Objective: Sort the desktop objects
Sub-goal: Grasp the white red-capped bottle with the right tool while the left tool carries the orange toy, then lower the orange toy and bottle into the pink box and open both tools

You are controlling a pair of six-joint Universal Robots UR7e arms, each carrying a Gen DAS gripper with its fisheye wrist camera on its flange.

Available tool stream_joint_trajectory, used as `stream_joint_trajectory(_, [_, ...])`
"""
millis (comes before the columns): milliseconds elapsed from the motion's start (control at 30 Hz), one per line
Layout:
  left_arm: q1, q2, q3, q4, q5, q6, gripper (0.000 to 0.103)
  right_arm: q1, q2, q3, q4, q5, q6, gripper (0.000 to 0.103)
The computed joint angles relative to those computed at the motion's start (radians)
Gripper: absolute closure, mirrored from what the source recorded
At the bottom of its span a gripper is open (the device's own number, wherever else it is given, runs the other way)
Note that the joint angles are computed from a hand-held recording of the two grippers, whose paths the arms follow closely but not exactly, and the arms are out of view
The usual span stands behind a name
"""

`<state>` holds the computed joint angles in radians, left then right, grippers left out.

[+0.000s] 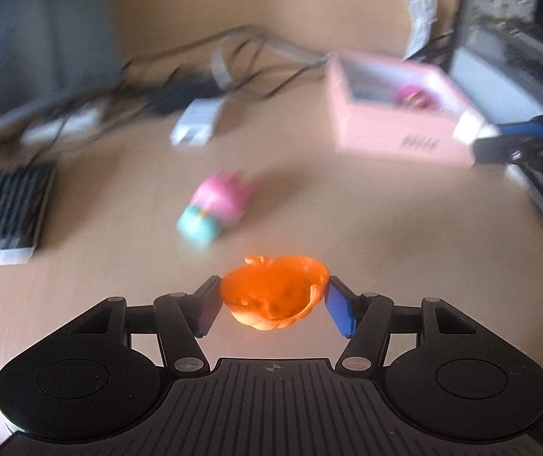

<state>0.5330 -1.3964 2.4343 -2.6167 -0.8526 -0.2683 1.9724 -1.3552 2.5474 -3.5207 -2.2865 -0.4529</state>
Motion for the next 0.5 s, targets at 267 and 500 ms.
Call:
stream_joint_trajectory(267, [0.031,0.264,-0.218,-0.36,-0.127,0.334,0.039,0.1,0.001,-0.091,-0.336,-0.147,-0.129,0.078])
stream_joint_trajectory(500, [0.062,0.488,-0.44,-0.493,-0.191,0.545,0.038,-0.017,0.065,-0.232,-0.415,-0.058,-0.181,0.078])
